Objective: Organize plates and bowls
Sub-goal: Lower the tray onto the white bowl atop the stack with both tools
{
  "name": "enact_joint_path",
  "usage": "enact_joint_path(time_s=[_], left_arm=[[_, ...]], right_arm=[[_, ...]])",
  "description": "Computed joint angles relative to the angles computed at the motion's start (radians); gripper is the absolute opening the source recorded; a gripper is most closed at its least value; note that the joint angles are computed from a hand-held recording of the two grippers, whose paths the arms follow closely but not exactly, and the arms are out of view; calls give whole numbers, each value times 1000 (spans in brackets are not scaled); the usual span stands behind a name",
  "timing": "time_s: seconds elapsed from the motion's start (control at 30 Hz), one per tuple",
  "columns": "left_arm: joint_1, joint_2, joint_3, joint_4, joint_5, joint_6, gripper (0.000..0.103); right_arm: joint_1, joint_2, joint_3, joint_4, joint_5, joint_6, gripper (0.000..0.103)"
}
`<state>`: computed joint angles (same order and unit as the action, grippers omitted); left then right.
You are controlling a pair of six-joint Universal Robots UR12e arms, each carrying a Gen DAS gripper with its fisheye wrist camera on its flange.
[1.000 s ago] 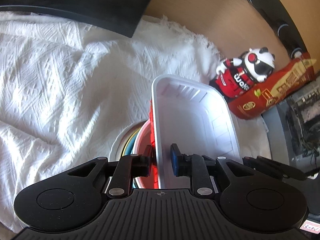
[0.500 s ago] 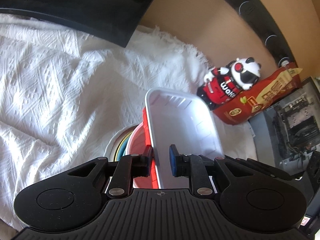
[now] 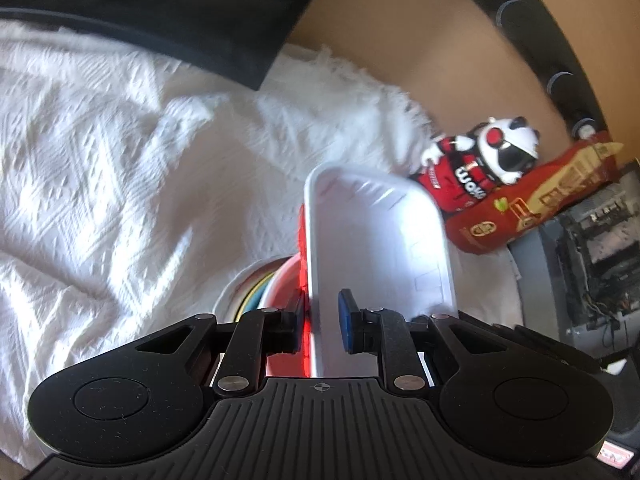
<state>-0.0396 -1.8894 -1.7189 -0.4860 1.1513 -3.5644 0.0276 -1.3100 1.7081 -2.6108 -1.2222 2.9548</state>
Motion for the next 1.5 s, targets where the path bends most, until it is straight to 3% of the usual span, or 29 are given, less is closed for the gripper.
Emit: enact_joint_path(time_s=[0.2,0.43,0.7,0.87,1.1,1.33,1.5], left_arm=[[12,21,-17,40,-12,-22,19],[20,18,-8,41,-82,-17,19],[18,25,-25,-2,-47,-2,19],[15,18,-21,-41,-71,12,21],[4,59,-31,-17,-33,57,21],[-6,53,-34,-62,-10,68,21],[-16,49,-37,-47,17,75,20]], right_arm=[[-13,-11,8,-28,10,17,35],[-11,-15,3,-23,47,1,35],[-10,-13,17,-14,-7,14,35],[-12,-3,1,72,41,12,36],[-21,-46,25,11,82,-20,36],[-15,-51,38,55,61,-54,36],[-5,-50,47,34,34,-56,36]])
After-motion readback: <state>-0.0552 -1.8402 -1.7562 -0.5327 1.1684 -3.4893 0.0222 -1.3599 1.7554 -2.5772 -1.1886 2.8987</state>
